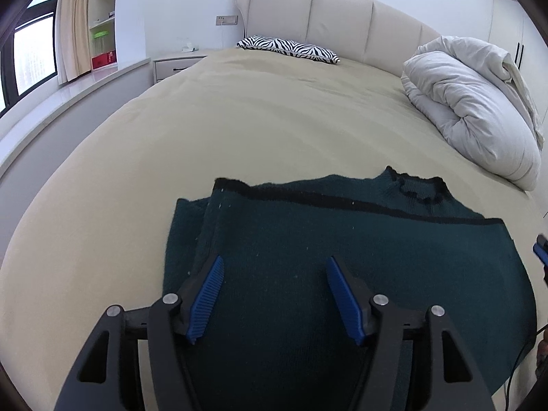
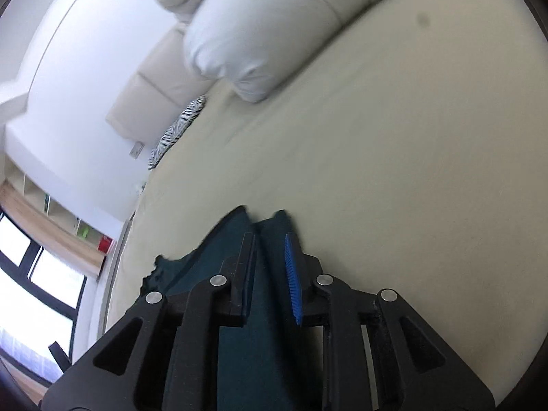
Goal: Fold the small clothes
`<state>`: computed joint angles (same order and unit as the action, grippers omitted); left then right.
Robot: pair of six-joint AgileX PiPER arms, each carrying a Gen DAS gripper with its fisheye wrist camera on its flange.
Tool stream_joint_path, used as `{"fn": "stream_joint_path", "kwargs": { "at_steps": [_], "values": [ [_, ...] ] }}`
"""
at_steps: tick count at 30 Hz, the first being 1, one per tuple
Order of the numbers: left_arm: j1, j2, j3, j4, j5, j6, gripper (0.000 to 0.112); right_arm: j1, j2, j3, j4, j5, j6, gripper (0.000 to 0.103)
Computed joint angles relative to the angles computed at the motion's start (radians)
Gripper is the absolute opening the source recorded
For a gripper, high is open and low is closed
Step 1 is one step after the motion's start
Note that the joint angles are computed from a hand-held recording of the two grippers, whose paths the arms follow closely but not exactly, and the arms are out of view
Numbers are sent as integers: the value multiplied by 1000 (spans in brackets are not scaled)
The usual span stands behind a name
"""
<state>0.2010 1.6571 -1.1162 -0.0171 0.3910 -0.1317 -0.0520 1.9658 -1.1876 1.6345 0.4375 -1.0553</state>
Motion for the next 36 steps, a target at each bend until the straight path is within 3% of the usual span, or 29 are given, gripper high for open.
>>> {"fn": "stream_joint_path", "kwargs": {
  "at_steps": [2,4,5,8,10,11,12,14,16,19,20,23,25,30,32,34,36],
  "values": [
    [-9,6,19,36,-4,-12,66,55,-26,-40,-103,35,69,24],
    [2,17,30,-10,-24,40,68,138,-9,-135,-257,34,178,38],
    [6,18,35,-24,-32,55,68,194,25,-211,-357,43,256,52],
    [1,18,48,2,-53,49,68,310,162,-430,-617,98,490,54],
    [12,19,54,-57,-64,106,68,347,259,-515,-672,98,570,54],
    [16,20,54,-84,-65,132,68,348,285,-507,-639,74,561,48],
    [18,20,54,-95,-66,143,69,330,301,-490,-566,69,517,35],
    [12,20,58,-75,-72,126,69,250,313,-440,-366,115,405,21],
    [8,20,60,-57,-78,107,69,194,273,-344,-241,100,316,21],
    [5,18,64,-43,-83,92,69,164,153,-199,-306,-14,342,25],
    [5,17,65,-40,-83,91,69,158,121,-159,-294,-13,338,28],
    [2,20,61,-33,-81,81,69,160,32,-34,-83,87,145,35],
    [-1,18,61,-19,-78,68,69,209,-6,12,-28,172,70,43],
    [12,-30,88,-79,-46,148,68,456,108,-144,-166,249,160,44],
    [23,-76,130,-100,-47,187,68,510,170,-205,-265,208,267,44],
    [34,-122,175,-67,-52,175,68,488,200,-193,-205,231,245,38],
    [87,-162,226,-173,-52,281,70,432,174,-93,-55,234,119,36]
  ]
}}
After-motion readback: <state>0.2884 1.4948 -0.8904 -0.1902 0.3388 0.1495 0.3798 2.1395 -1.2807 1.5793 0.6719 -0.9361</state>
